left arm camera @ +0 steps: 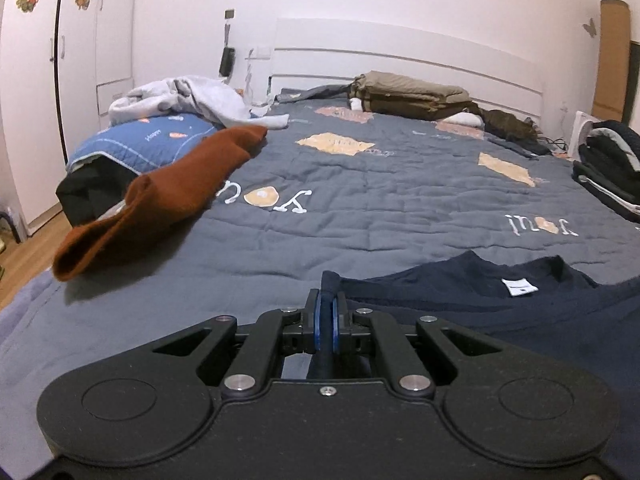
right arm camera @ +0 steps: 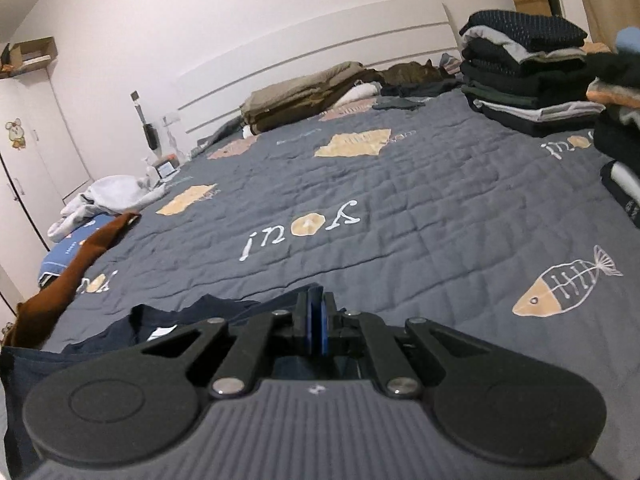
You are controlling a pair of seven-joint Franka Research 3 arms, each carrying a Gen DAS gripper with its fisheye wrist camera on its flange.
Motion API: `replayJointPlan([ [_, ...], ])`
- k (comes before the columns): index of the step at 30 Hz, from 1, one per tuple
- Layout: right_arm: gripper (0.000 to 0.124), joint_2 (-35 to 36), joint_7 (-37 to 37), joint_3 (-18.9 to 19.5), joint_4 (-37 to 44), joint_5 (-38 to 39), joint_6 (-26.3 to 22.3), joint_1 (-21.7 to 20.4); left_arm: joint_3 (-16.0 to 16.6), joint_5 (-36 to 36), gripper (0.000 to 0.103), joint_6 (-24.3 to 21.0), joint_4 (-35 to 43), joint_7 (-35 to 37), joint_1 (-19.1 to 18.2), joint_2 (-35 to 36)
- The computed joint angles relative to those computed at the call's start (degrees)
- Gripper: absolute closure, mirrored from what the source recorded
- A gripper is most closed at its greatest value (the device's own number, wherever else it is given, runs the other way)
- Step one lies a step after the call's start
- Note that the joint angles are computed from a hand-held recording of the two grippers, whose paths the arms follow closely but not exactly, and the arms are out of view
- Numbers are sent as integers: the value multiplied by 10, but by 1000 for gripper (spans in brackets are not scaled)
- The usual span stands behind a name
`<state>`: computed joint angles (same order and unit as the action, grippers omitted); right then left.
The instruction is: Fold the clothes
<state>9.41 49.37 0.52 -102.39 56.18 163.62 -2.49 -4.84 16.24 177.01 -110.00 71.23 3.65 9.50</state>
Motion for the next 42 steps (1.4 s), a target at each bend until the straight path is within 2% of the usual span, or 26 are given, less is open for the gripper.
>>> replayJointPlan([
  [4,120,38,34,-2,40,-37,-7,-1,13,20,98,-10,42,-17,-12,35],
  [17,120,159,96,31,203,-110,-7,-24,17,23,98,-50,224,-28,-23,164],
  [30,120,275,176,43,336,-197,-49,-37,13,12,97,-110,330,-16,-28,244],
  [32,118,283,178,43,340,-207,-44,-37,11,8,95,-128,337,-15,-27,249],
  [33,115,284,188,35,342,-221,-49,-32,14,8,89,-132,336,-18,-28,248],
  [35,114,288,219,11,357,-258,-83,-22,31,18,68,-127,321,-39,-36,236],
  [36,113,287,238,-1,362,-278,-98,-17,44,28,52,-120,310,-56,-42,226],
  [37,112,282,252,-9,359,-293,-102,-14,54,37,47,-110,294,-74,-46,214],
  [39,108,262,252,-1,341,-297,-103,-22,64,48,47,-88,257,-107,-47,184],
  [42,102,220,235,20,298,-276,-102,-36,15,14,47,-76,206,-94,-11,142],
])
